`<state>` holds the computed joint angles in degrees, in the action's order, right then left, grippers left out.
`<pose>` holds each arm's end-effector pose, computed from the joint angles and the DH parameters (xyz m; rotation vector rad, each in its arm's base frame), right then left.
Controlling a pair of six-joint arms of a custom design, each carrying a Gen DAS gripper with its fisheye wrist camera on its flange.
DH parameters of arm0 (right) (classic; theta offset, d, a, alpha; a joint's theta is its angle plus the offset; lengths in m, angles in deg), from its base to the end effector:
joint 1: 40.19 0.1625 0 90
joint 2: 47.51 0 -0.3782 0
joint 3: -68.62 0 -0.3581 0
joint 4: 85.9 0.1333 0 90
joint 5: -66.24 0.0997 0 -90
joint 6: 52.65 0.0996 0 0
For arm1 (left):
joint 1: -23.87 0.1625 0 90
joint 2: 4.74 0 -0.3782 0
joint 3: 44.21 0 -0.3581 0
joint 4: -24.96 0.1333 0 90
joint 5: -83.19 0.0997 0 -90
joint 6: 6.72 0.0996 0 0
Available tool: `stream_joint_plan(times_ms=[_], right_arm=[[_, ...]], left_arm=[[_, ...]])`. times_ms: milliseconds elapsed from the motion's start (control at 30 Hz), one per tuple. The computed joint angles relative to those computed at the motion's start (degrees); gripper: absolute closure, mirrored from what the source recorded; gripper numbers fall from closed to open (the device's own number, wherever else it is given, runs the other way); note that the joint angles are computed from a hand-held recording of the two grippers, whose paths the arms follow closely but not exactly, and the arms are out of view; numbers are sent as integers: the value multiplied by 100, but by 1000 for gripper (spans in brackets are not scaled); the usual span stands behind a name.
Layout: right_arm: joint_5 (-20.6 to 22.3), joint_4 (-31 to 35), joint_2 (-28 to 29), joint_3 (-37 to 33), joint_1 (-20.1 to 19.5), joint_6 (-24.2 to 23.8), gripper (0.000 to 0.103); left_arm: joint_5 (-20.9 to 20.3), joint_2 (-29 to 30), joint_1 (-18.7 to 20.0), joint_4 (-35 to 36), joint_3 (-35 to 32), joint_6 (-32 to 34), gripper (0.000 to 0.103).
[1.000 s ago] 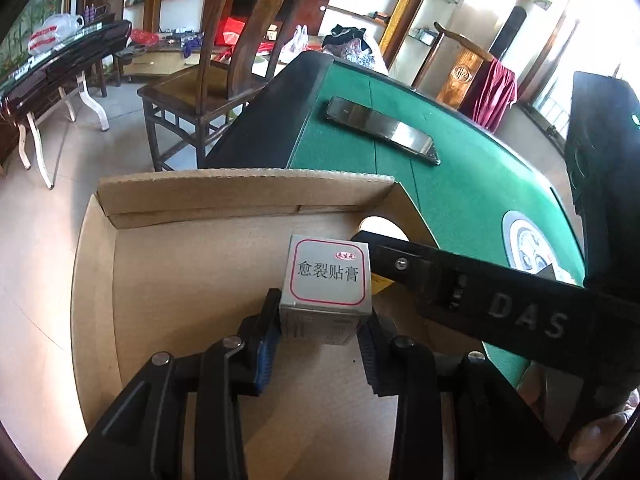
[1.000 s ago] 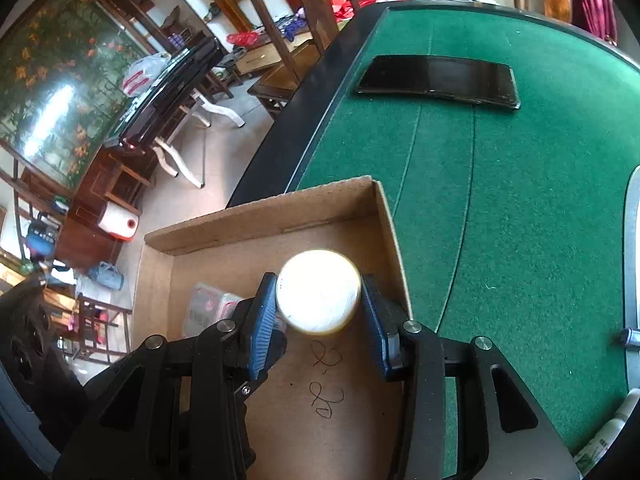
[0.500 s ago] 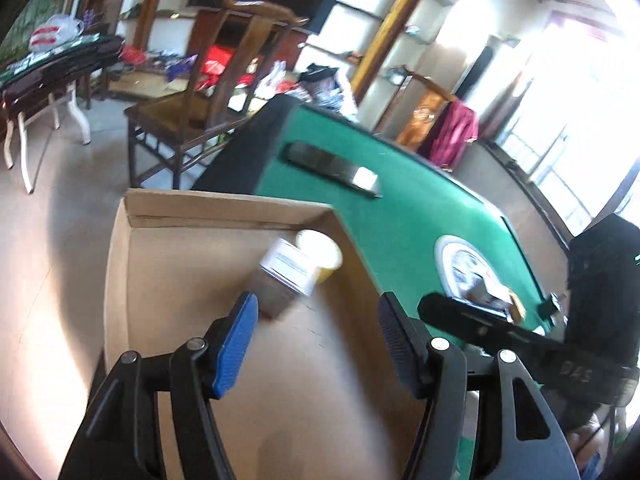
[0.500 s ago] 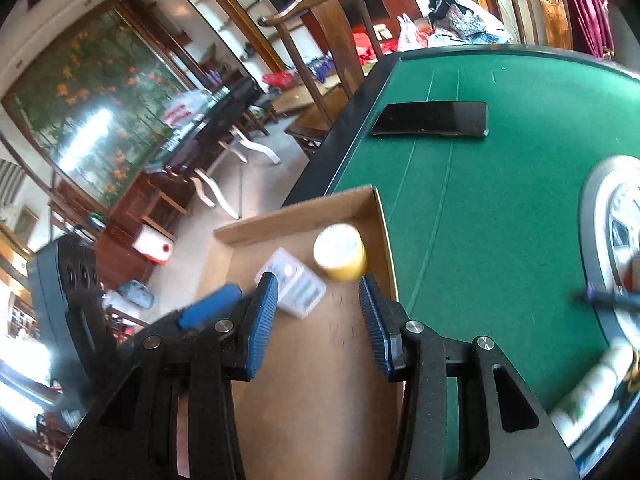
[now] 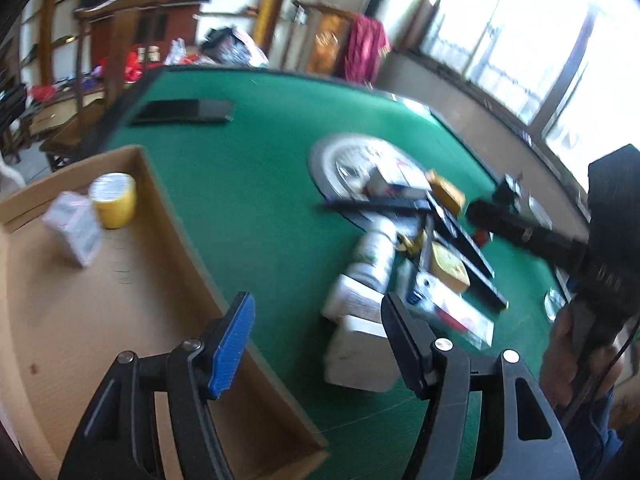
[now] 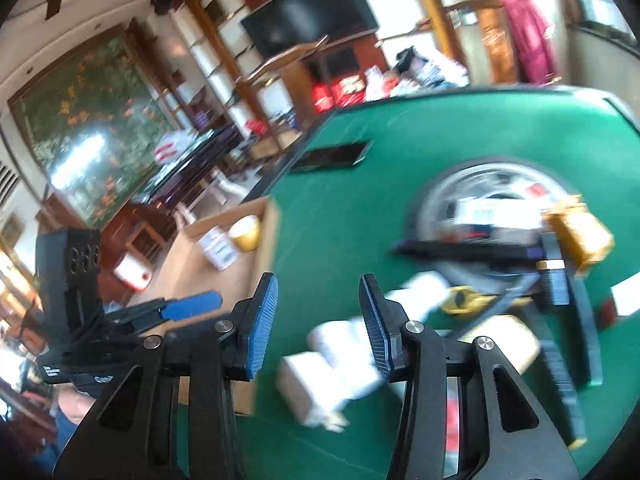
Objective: Organize objects
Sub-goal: 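Grasp the white square charger with left tool while right tool reaches toward the clear package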
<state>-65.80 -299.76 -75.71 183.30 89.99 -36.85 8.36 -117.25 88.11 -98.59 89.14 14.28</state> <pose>0.3602 -0.3233 -0.0145 0.2125 -2.5391 1.2105 0.0095 -0.3469 0.3127 1.0991 2.6495 -0.3350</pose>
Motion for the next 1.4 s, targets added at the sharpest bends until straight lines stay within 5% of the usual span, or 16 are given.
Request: stream_joint_plan(times_ms=[333,500,667,733,833,1200,1400], right_arm=[[115,-1530,-332,1314,-284,398,60],[243,-1749,-388,1446,-302,343,60],[199,-1439,-341,1425,-255,358,60],[214,-1347,-296,1469,-258,357,60],[332,-1275,-248,1612,-313,478,60],[37,-190,-123,1373,29,156,60],[-712,605,143,930,276,-78,60]], left_arm=[[1116,-1290,-1052,449,1109,-342,28],[1441,-1416,-1216,189,1420,-270,27],[1243,-1144,-1022,-349,1492,-294,28],[1405,-1176,-1085,-587,1604,-299,49],[1074,-1180,-850,-417,1448,-251,53],[1010,-1992,-1143,817,1435,-167,52],[1130,-2081,-1297,883,1537,-289,51]])
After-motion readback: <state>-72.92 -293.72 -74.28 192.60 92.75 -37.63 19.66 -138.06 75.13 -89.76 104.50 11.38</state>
